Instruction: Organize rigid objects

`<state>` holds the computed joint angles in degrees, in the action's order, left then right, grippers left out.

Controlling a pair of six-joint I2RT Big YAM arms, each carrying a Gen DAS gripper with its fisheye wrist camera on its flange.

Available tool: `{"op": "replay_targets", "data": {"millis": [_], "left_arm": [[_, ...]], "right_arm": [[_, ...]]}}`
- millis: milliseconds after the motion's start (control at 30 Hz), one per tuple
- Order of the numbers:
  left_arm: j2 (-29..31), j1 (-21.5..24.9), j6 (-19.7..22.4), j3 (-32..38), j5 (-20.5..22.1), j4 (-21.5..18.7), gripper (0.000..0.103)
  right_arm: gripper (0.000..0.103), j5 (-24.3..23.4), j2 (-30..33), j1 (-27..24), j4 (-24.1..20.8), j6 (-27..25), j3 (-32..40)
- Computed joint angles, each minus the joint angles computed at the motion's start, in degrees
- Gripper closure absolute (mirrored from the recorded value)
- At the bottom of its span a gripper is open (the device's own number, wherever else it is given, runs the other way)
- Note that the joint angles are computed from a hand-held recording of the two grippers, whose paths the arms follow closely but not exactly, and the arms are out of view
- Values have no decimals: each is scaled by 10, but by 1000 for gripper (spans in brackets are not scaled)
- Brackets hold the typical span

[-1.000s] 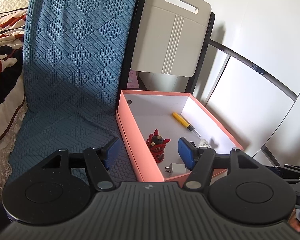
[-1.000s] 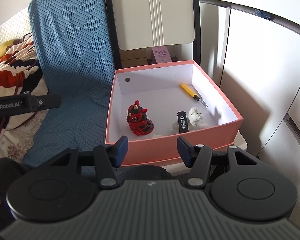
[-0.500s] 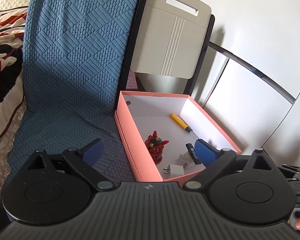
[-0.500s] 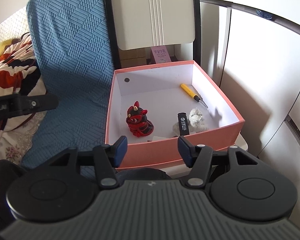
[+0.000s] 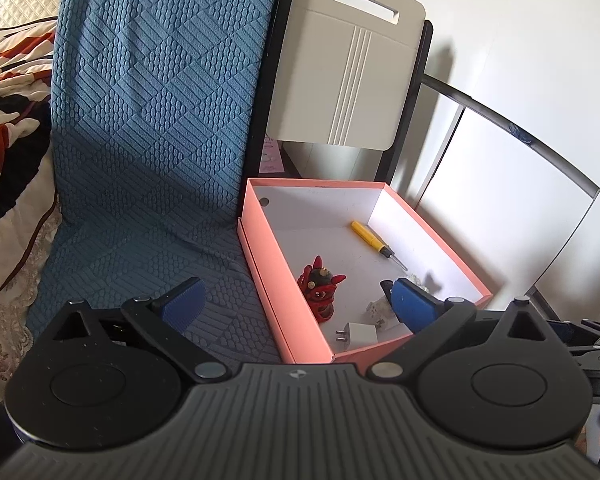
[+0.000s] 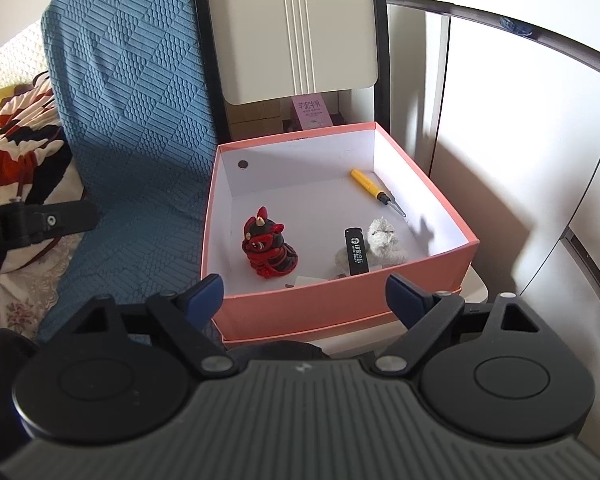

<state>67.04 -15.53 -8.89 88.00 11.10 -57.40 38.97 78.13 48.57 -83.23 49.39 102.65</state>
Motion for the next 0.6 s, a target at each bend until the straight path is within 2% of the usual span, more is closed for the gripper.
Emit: {"op": "replay_targets", "data": {"millis": [600], "left_arm": [[-7, 8, -5, -5, -11, 13, 2]], "right_arm": [[13, -2, -4, -5, 8, -6, -9]]}}
